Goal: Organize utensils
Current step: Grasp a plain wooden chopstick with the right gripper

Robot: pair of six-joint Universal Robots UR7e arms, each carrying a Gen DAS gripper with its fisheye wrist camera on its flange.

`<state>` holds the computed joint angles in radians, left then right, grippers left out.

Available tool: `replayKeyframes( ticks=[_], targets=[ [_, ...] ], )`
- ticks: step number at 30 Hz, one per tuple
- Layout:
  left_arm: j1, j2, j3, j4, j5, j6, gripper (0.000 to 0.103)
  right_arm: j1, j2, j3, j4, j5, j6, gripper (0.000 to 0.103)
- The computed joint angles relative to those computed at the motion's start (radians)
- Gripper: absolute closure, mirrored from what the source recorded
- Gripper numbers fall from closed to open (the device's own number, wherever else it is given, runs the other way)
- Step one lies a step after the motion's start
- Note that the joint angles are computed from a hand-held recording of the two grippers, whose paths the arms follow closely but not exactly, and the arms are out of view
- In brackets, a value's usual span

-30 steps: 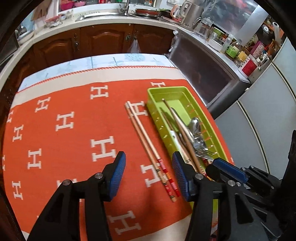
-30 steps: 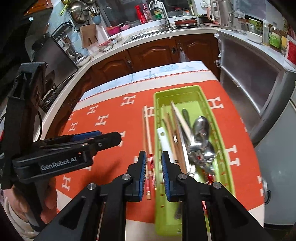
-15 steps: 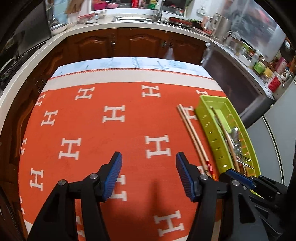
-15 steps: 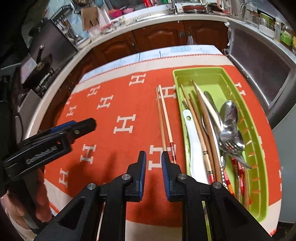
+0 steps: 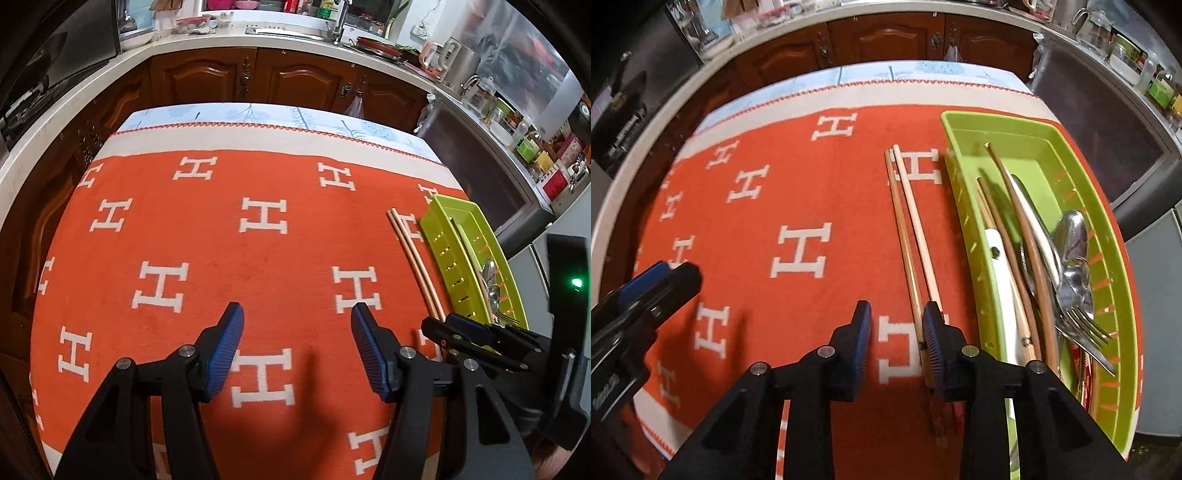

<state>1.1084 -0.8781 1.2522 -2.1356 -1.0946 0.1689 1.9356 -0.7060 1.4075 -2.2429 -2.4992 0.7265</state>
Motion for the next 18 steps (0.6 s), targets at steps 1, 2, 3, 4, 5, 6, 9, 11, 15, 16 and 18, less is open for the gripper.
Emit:
replayKeyframes(
  ticks=[1,2,3,4,5,6,9,11,15,16,18],
  targets=[
    [0.004,0.002,-0.004,0.001,-0.002,0.0,0.044,-0.005,0.011,-0.021,0.036,-0.003,0.016,0.073],
    [0.007,0.002,-0.006,0.001,-0.003,-0.001,0.044,-0.011,0.022,-0.044,0.078,-0.003,0.038,0.072],
    [0.011,0.003,-0.009,0.002,-0.005,-0.001,0.044,-0.016,0.03,-0.06,0.106,-0.002,0.056,0.071],
    [0.014,0.004,-0.013,0.004,-0.006,-0.003,0.044,-0.018,0.045,-0.086,0.145,-0.023,0.066,0.07],
    [0.017,0.005,-0.017,0.007,-0.008,-0.004,0.044,-0.02,0.054,-0.102,0.163,-0.023,0.067,0.069],
    [0.021,0.007,-0.021,0.011,-0.009,-0.007,0.044,-0.023,0.058,-0.106,0.164,-0.021,0.063,0.068],
    [0.029,0.013,-0.032,0.02,-0.012,-0.012,0.044,-0.029,0.069,-0.128,0.171,-0.017,0.059,0.067],
    [0.032,0.014,-0.033,0.025,-0.014,-0.015,0.044,-0.035,0.065,-0.127,0.142,0.011,0.036,0.064],
    [0.034,0.016,-0.036,0.033,-0.018,-0.02,0.044,-0.043,0.038,-0.097,0.074,0.059,0.005,0.065],
    [0.034,0.016,-0.035,0.034,-0.018,-0.019,0.044,-0.045,0.037,-0.096,0.056,0.057,-0.013,0.066],
    [0.033,0.015,-0.032,0.033,-0.019,-0.016,0.044,-0.039,0.052,-0.121,0.117,0.015,0.007,0.069]
  ],
)
